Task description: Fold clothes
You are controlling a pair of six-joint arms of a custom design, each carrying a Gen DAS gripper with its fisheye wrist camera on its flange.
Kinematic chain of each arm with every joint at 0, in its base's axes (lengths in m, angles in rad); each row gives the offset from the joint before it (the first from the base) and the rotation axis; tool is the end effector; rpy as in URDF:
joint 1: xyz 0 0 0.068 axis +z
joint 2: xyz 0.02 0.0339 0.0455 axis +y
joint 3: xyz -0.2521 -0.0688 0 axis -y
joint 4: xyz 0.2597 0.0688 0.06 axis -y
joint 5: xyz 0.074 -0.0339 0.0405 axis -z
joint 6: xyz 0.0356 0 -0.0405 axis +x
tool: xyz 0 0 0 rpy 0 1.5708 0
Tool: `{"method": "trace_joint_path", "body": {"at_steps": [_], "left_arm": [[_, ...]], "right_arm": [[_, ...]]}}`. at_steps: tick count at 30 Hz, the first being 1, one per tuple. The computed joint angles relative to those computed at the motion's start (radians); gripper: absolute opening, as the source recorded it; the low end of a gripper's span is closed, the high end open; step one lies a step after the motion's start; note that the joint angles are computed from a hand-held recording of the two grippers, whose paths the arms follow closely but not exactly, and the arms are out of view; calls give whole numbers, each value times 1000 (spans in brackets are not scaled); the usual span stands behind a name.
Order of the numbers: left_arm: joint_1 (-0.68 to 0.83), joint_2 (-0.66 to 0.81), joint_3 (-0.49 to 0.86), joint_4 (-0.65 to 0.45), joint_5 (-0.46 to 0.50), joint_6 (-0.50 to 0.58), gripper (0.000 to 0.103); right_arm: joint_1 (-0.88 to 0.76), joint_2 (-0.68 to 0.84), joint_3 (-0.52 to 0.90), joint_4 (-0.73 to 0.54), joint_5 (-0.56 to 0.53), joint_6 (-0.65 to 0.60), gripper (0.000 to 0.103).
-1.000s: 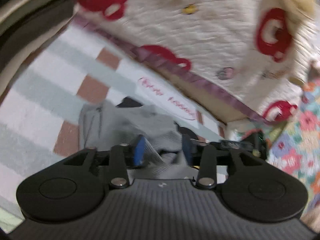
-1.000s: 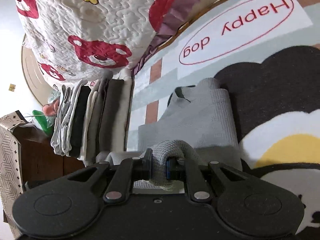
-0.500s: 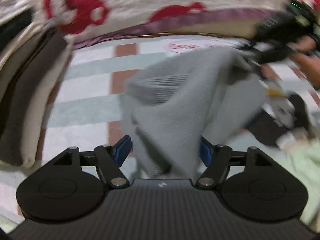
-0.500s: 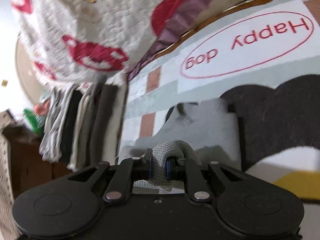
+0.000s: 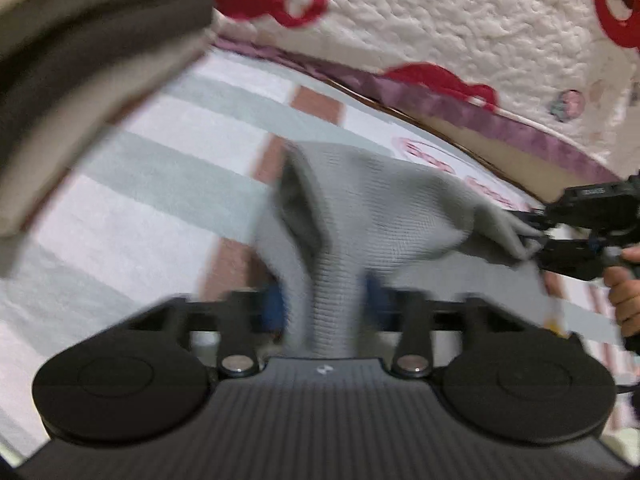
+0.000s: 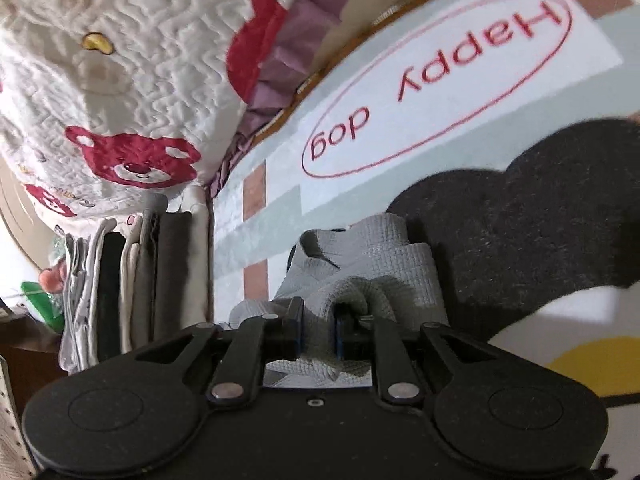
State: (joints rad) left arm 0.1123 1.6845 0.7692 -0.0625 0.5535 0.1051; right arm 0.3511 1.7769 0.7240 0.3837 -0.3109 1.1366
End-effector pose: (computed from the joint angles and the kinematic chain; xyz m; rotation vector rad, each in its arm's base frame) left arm 0.3129 0.0165 0.1082 0.2023 2.4334 -0.6063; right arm 0.3126 0.1261 0.0974 0.7680 2.3406 1.0883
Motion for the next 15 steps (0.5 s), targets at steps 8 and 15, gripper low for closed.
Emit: {"method": "trace_joint_path", "body": {"at_steps": [8, 15], "left_arm": [[-50, 33, 59, -11, -103, -97, 26], [-43, 62, 83, 3, -98, -152, 27]], "right_arm": [[322, -274, -167, -146, 685, -503, 62], [276, -147, -195, 57, 562, -708, 62]]}}
